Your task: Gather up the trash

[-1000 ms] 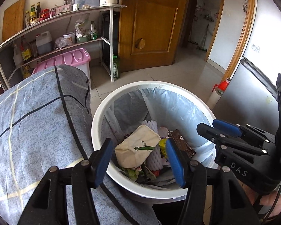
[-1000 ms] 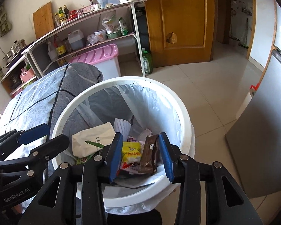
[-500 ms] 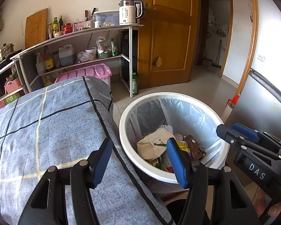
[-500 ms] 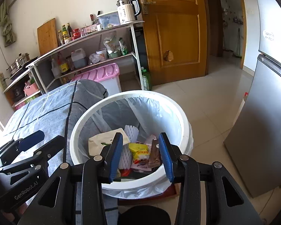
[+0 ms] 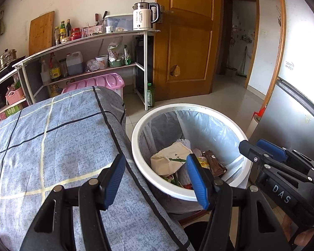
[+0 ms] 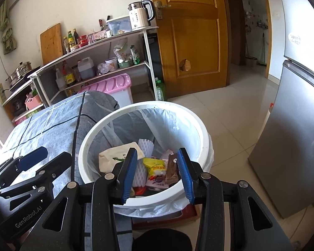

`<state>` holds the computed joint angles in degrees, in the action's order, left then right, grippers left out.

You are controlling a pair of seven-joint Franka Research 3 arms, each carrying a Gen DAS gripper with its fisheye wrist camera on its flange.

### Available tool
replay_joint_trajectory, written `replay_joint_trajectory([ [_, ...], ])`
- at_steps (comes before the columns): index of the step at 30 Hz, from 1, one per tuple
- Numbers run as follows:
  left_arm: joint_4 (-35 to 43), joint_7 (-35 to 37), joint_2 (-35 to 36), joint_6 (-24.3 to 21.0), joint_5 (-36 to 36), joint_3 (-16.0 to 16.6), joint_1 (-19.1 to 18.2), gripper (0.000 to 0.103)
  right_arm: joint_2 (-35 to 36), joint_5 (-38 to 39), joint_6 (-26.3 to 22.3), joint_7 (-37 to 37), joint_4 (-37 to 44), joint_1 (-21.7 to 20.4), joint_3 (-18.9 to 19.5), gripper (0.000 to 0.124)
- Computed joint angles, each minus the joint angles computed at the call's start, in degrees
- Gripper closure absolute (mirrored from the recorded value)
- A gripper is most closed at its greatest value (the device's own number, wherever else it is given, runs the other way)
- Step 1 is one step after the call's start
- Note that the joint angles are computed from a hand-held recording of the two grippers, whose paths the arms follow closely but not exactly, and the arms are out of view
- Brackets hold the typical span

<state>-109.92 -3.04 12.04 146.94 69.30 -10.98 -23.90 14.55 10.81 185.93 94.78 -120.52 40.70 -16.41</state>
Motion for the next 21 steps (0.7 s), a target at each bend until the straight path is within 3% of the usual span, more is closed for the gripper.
replay_joint_trajectory([
  [3,0.1,-0.2,0.0,-0.4,0.1,0.0,-0.1,0.04,0.1,-0.3,0.1,0.5,-0.2,2.7,-2.7,0.083],
  [5,0.1,-0.2,0.1,-0.4,0.0,-0.1,-0.2,0.04,0.0,0.0,0.0,0.0,-0.1,1.2,-1.1,0.083],
  [21,0.4,0.5,0.2,-0.5,-0.6,-0.1,-0.4,0.04,-0.1,-0.5,0.0,0.4,-0.3,1.3,-1.3,0.083],
])
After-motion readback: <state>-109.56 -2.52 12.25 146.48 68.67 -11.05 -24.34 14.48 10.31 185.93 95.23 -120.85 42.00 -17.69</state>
